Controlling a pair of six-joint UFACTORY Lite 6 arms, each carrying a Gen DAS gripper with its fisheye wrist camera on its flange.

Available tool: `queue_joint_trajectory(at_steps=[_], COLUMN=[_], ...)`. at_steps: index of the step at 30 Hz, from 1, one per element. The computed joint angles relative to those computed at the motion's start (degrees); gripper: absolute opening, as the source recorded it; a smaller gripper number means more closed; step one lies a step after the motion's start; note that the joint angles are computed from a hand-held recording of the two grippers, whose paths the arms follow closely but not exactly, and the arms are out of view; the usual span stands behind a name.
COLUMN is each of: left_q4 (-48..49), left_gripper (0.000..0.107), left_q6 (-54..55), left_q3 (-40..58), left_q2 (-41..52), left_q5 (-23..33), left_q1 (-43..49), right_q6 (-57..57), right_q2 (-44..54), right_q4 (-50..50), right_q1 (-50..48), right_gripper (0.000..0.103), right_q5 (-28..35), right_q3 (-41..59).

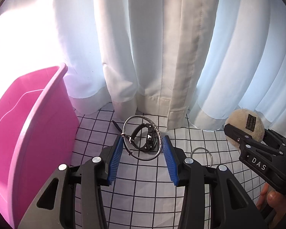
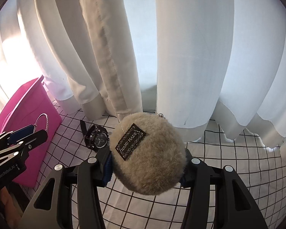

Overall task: Organize jewelry
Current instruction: 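Carry the ring and pouf over the pink tub and open both tools to drop them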

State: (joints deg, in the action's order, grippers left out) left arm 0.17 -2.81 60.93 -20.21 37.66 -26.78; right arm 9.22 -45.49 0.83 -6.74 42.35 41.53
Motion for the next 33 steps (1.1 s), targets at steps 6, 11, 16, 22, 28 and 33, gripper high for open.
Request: queue_joint_trajectory(at_steps=[6,11,16,22,28,33], left_q4=[-10.7,-21.4,-28.4,-28.6,-28.2,-28.0], left_gripper=[0.042,0.042,0.042,0.042,0.042,0.042], left_q6=[13.8,27.1,37.6,41.7,44.4,45.1], left_q3=[8.9,18.2,28.2,37.5,42.5,45.1], left_q2=[0.2,2.9,9.6,21.3,29.8,34.0], left_q5=[5.9,12.7,19.2,20.7,20.7,20.7], left_q1=[12.9,28.9,45.0,56.4,63.1,65.3], right_q6=[19.6,32.2,36.3,34.4,30.8,26.1], right_q2=[8.6,20.2,33.8,53.4,71.5,84.4], right_q4=[-14.7,-26.7,-30.8,-29.5,-26.6,-21.9], right_q1=[18.1,31.9,40.6,47.7,51.4,52.0], right_gripper=[0.05,0.05,0.05,0.05,0.05,0.05], right_q5=[1.4,2.8,2.7,3.4,7.0,12.8], right_q3=[13.2,26.5,40.7,60.5,80.6,97.5])
